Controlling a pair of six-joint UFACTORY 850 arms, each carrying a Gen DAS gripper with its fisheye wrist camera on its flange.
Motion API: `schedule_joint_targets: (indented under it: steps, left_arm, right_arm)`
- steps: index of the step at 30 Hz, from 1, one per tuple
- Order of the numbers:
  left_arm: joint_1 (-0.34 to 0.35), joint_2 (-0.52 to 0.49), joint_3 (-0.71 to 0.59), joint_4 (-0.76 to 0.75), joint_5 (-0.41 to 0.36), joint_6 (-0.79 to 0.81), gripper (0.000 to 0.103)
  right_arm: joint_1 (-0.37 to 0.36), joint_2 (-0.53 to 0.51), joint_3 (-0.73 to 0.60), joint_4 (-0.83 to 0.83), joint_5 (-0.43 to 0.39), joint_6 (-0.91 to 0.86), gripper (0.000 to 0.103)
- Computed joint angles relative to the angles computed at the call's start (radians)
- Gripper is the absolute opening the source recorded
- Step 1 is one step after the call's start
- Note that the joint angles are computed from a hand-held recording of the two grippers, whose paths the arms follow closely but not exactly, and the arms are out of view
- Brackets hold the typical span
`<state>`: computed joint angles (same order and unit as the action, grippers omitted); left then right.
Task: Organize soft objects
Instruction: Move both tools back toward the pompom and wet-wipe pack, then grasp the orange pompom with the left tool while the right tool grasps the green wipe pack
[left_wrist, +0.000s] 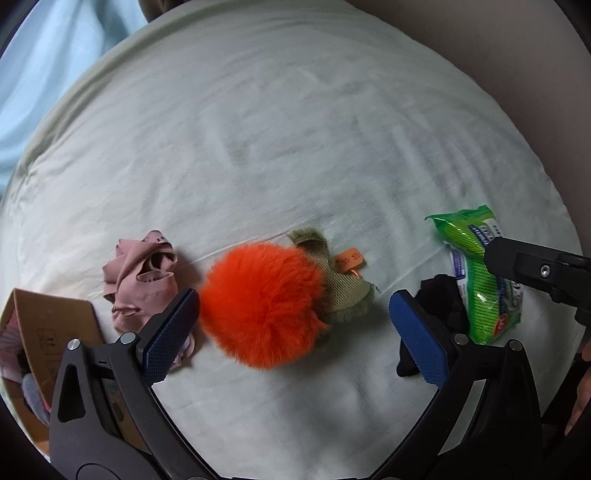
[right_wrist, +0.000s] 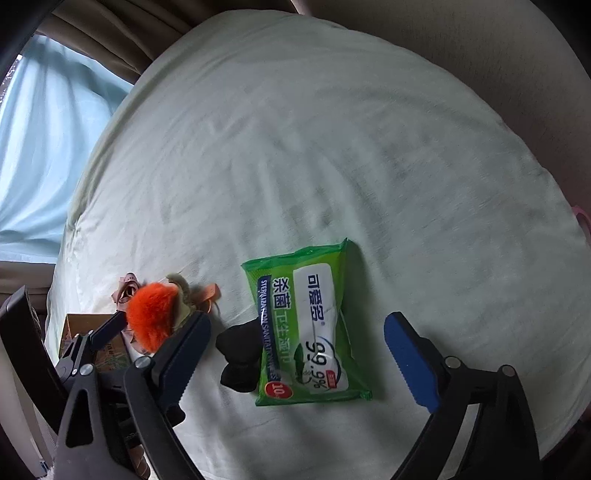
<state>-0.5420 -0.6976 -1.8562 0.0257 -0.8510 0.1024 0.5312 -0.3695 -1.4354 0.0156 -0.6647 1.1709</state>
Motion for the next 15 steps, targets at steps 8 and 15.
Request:
schedule_joint_targets:
  steps: [8,15]
  left_arm:
    - [0.003,-0.100,-0.117,0.010,-0.091,-0.022,0.058]
    - [0.017,-0.114,-0.142,-0.012,-0.093,-0.006,0.041]
  right_arm:
    - [-0.010,-0.048,-0.027,0.063,-0.014,-0.072,0.057]
    - [-0.013,-0.046,-0.024,0.058,-0.017,-0.061,0.041]
